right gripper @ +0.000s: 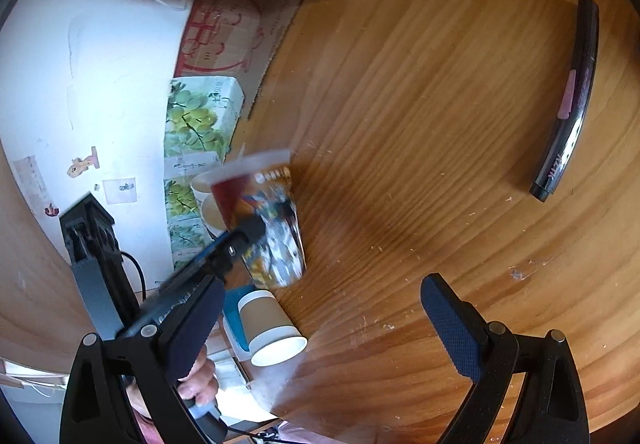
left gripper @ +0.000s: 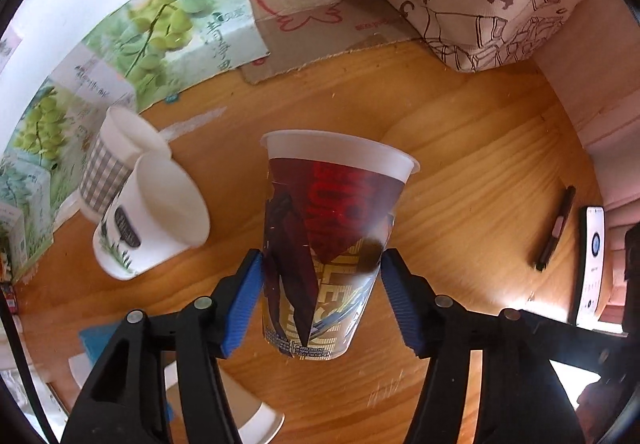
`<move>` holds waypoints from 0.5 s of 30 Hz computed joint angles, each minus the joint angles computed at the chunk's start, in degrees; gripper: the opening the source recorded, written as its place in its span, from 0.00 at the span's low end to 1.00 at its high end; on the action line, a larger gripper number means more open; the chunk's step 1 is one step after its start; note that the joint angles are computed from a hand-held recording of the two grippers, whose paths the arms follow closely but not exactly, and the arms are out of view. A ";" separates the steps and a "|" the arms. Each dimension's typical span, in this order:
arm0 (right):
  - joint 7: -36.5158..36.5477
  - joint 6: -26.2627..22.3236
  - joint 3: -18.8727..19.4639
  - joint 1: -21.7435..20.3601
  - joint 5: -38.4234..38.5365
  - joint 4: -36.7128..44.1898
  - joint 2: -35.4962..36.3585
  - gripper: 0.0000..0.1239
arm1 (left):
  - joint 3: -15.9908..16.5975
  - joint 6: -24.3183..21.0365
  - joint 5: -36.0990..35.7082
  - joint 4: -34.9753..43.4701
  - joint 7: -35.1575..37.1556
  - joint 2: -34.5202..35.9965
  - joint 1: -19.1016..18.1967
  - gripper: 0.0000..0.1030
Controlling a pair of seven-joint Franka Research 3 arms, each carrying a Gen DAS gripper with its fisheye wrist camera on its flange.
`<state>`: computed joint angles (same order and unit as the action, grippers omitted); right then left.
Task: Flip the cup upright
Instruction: 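Lift the cup with the left tool and rotate it rim-up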
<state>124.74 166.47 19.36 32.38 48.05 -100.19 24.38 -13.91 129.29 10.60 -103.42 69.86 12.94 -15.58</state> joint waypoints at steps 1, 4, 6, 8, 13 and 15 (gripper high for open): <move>-0.83 0.16 0.57 -0.49 0.85 -0.08 0.14 0.80 | 0.03 -0.09 0.16 0.76 0.01 0.60 -0.07 0.64; -2.83 0.56 1.62 -1.37 3.03 -0.18 0.52 0.80 | 0.27 -1.02 1.33 3.65 -0.56 2.91 -0.56 0.66; -4.14 0.80 2.16 -1.86 4.50 -0.31 0.65 0.80 | 0.40 -2.00 1.88 5.65 -0.89 4.53 -0.86 0.69; -5.09 0.98 2.38 -2.13 5.74 -0.46 0.73 0.80 | 0.33 -2.79 1.24 7.47 -0.93 6.09 -0.80 0.71; -5.79 0.70 1.87 -2.18 7.13 -1.35 0.11 0.80 | 0.35 -3.63 0.39 10.92 -1.25 9.15 -1.00 0.73; -5.74 0.50 1.47 -2.02 7.03 -1.72 -0.33 0.80 | 0.34 -3.82 -0.24 12.07 -1.83 10.14 -1.01 0.73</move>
